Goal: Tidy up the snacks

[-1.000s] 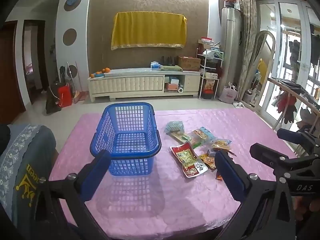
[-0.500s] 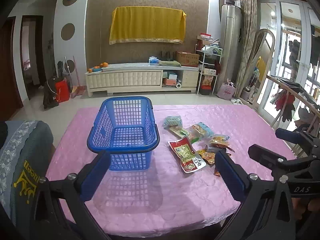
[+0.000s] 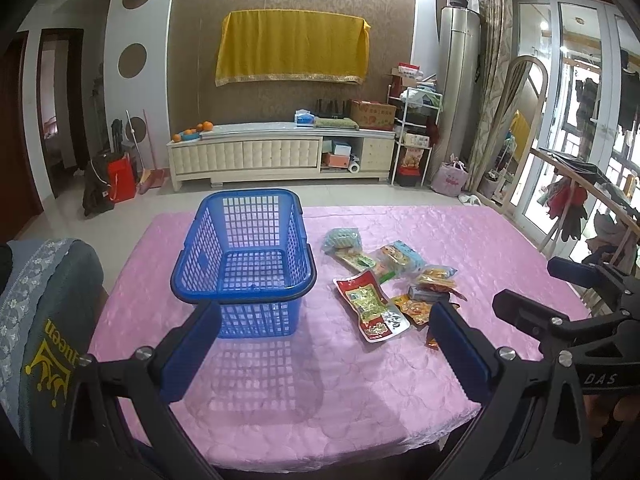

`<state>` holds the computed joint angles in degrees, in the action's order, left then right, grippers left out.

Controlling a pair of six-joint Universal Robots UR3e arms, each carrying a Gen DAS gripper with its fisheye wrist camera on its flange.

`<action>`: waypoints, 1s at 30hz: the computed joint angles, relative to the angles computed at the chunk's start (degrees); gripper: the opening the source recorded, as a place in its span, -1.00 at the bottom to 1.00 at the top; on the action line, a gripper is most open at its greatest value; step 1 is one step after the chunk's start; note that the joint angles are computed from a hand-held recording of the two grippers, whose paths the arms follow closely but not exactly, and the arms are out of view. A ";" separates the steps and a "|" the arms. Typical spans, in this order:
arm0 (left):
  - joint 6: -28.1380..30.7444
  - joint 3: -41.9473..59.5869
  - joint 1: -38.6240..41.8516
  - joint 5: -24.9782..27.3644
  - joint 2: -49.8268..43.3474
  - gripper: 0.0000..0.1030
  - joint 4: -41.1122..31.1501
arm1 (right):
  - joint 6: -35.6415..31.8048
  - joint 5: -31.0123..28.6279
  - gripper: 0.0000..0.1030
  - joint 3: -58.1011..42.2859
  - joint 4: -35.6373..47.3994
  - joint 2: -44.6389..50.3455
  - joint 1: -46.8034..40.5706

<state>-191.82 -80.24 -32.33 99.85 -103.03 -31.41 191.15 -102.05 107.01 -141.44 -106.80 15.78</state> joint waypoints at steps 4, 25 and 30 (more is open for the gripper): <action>-0.03 -0.09 0.06 -0.40 0.01 1.00 -0.07 | 0.31 -0.69 1.00 -0.11 0.12 0.15 0.36; -0.24 -0.65 0.74 -1.08 1.02 1.00 -1.17 | 0.44 0.09 1.00 -1.49 1.95 1.05 0.77; -0.46 -0.71 0.60 -0.83 1.11 1.00 -1.26 | 0.46 0.01 1.00 -1.85 2.51 1.08 0.88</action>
